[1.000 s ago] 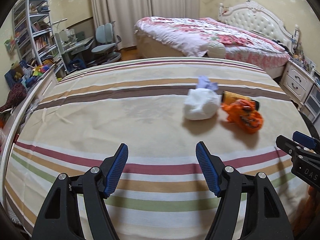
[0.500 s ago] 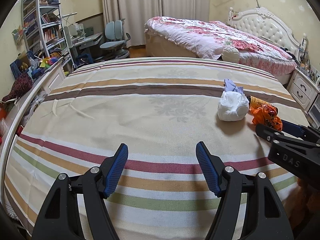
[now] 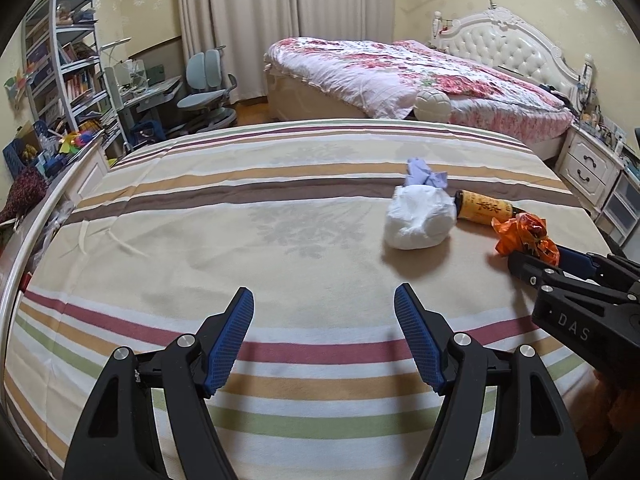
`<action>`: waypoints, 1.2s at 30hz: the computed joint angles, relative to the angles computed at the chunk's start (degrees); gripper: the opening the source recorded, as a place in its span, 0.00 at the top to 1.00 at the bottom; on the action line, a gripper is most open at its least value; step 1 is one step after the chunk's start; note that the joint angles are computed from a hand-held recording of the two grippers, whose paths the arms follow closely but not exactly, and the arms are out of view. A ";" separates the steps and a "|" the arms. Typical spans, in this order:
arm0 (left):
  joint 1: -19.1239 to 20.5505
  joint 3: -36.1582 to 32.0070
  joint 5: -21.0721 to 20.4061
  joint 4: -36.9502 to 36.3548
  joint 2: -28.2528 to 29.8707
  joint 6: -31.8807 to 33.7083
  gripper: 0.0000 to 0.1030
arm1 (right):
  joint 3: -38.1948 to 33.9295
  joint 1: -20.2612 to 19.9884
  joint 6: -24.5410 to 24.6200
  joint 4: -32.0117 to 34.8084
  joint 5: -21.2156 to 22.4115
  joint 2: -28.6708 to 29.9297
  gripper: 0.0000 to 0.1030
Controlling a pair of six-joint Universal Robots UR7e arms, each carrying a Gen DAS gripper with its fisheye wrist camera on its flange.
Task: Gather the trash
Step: 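Grasp the white plastic bag with left tool while right grasps orange snack bag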
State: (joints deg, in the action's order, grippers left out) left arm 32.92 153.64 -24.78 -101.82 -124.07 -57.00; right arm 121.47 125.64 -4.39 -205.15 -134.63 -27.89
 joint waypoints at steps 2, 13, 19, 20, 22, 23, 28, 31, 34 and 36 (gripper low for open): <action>-0.06 0.50 -0.31 -4.10 2.11 2.09 0.31 | 1.14 -0.88 0.07 -1.15 -0.62 -0.92 0.55; 2.34 1.02 -1.46 -26.21 16.37 13.59 0.31 | 6.13 -6.25 0.26 -7.07 -2.68 -5.71 0.55; 5.15 -0.39 -1.90 -34.36 22.15 18.14 0.31 | 6.36 -7.03 -1.05 -7.43 -2.07 -6.18 0.55; 5.73 -0.74 -1.87 -35.44 23.03 18.76 0.31 | 6.22 -7.10 -1.31 -7.45 -2.02 -6.12 0.55; 6.52 -1.38 -1.83 -37.23 24.82 19.39 0.31 | 6.18 -7.18 -1.52 -7.47 -1.81 -6.06 0.55; 6.89 -1.72 -1.79 -37.83 25.50 19.64 0.31 | 6.11 -7.30 -1.69 -7.45 -1.59 -6.10 0.55; 8.73 -2.95 -1.81 -41.53 28.17 21.57 0.31 | 6.03 -7.69 -2.02 -7.37 -0.81 -6.34 0.55; 9.38 -3.18 -1.94 -43.89 29.11 23.22 0.34 | 6.03 -7.70 -1.98 -7.31 -0.75 -6.39 0.55; 10.16 -3.74 -3.18 -44.17 29.79 24.14 0.48 | 5.98 -7.68 -2.00 -7.28 -0.80 -6.37 0.54; 10.33 -3.62 -3.75 -44.77 29.41 24.52 0.53 | 6.00 -7.67 -1.97 -7.25 -0.82 -6.39 0.54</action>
